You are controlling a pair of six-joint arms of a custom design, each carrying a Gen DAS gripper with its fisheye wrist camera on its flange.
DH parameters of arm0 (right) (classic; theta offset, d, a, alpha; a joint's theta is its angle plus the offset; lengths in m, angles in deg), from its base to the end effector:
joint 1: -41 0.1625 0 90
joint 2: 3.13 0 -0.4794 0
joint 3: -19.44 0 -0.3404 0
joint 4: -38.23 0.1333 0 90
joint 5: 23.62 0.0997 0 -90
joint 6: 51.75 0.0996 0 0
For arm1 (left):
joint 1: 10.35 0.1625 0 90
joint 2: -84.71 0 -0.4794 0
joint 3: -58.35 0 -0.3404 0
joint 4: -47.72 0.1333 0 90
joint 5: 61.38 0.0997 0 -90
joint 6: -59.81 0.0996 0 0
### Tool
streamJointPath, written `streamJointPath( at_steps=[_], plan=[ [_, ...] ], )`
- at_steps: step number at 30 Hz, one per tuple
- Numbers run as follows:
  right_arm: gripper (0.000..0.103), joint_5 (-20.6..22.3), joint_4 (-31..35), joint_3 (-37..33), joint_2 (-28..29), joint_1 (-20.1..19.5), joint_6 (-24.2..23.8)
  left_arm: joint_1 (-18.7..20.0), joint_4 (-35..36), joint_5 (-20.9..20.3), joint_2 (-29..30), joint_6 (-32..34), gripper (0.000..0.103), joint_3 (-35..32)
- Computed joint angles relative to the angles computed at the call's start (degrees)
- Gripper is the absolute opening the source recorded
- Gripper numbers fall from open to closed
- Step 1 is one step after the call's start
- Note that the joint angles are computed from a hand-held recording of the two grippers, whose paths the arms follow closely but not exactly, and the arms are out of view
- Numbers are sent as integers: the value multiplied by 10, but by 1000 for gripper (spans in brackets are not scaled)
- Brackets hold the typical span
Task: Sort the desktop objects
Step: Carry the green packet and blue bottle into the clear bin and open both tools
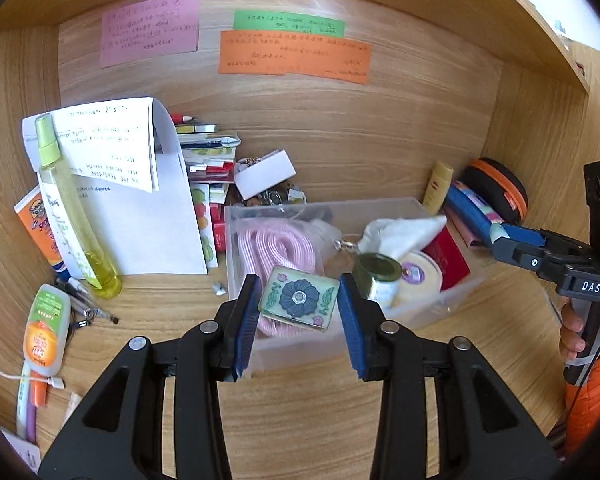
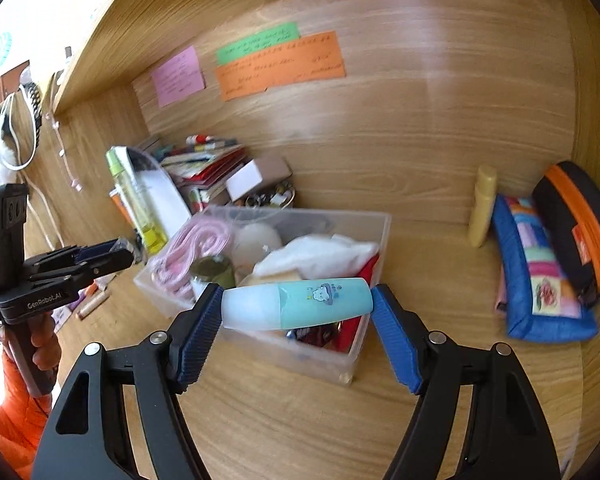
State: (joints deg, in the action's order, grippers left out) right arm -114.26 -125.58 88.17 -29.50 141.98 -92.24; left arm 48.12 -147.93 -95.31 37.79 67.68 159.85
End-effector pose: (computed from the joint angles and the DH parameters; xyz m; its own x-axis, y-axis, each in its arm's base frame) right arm 0.2856 -0.7779 0.1131 -0.6419 -0.6843 0.3460 -0.7617 0.5170 -0.3906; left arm -0.1457 -0.6504 0.2779 -0.7607 -0.1825 -0.6230 0.4369 0.5659 -0.6992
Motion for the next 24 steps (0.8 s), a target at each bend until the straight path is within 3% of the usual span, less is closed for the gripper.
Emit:
streamJointPath(
  at_steps=[10,17,24],
  plan=[
    [72,-41,-8,-72,51,13,-18,31,73,-38,14,-5,39,-84],
    [72,-57,0,-82,64,13,-25,56,168,-62,38,-31,39,-149],
    [72,-84,-21,-91,80,19,-16,76,209,-126,46,-64,39,-173]
  ],
)
